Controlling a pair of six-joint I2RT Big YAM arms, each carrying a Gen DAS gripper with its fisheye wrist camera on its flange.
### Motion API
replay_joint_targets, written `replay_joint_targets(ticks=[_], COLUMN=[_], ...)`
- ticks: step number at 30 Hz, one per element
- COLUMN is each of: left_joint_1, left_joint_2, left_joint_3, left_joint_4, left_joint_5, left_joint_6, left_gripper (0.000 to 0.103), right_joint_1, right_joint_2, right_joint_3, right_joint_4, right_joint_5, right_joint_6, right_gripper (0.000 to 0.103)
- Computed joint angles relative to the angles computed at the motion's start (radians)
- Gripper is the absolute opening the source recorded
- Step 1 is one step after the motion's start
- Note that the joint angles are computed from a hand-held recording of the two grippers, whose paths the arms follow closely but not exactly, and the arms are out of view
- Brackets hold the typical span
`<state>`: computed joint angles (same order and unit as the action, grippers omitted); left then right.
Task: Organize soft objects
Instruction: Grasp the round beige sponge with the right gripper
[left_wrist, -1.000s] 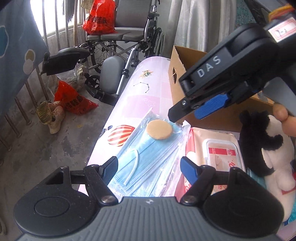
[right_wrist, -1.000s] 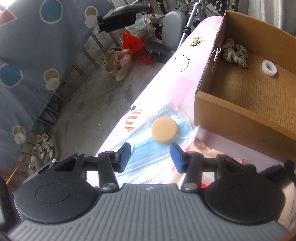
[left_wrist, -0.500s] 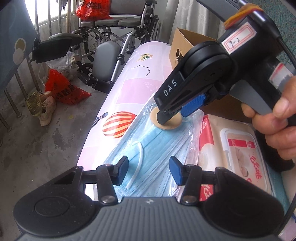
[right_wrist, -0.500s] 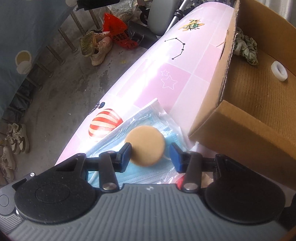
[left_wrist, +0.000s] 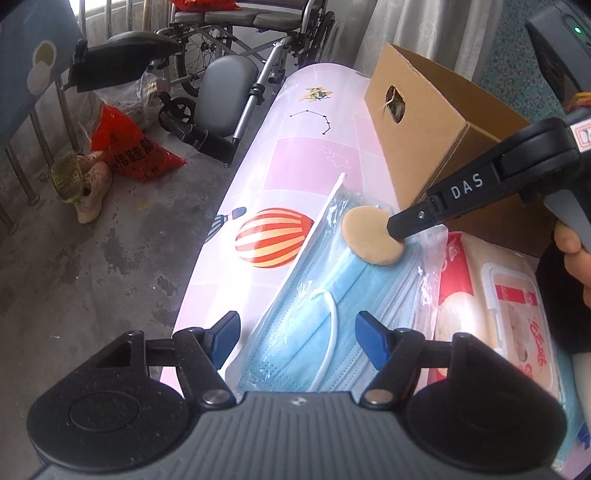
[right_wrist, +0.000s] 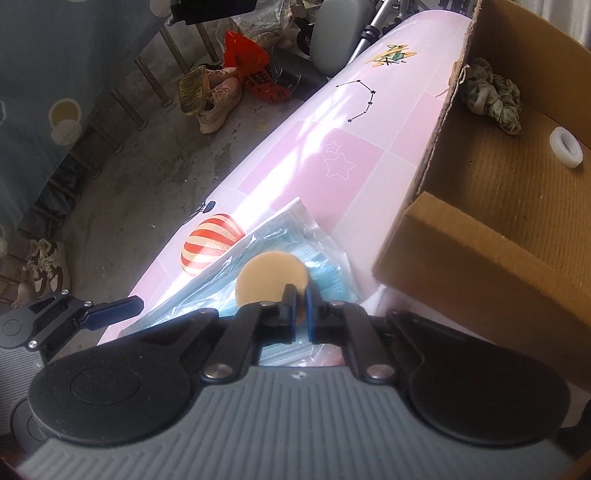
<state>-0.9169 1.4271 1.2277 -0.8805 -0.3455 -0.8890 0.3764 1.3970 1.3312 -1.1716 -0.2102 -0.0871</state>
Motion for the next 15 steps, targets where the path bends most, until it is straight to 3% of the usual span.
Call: replay_joint_targets(ticks=[3, 9, 15], left_joint_1=[0.023, 0.055, 0.089], left_joint_2=[-0.028, -0.095, -0.115], left_joint_3=[-0.040, -0.103, -0.131], left_joint_4=[0.058, 0.128, 0.165], left_joint_5=[0.067, 0.191, 0.277], left_joint_6=[-0.028, -0.079, -0.107], left_gripper=[0.065, 0.043, 0.039], right_joint_1=[-0.012, -0.023, -0.041], right_joint_2=[0.003, 0.002, 0.010], right_joint_3=[-0.006, -0.019, -0.017], right_joint_4=[0.001, 0.009, -0.001], right_joint_5=[-0.018, -0.047, -0.092], right_joint_6=[0.001, 0.010, 0.032], right_gripper=[0.003, 0.004, 0.004])
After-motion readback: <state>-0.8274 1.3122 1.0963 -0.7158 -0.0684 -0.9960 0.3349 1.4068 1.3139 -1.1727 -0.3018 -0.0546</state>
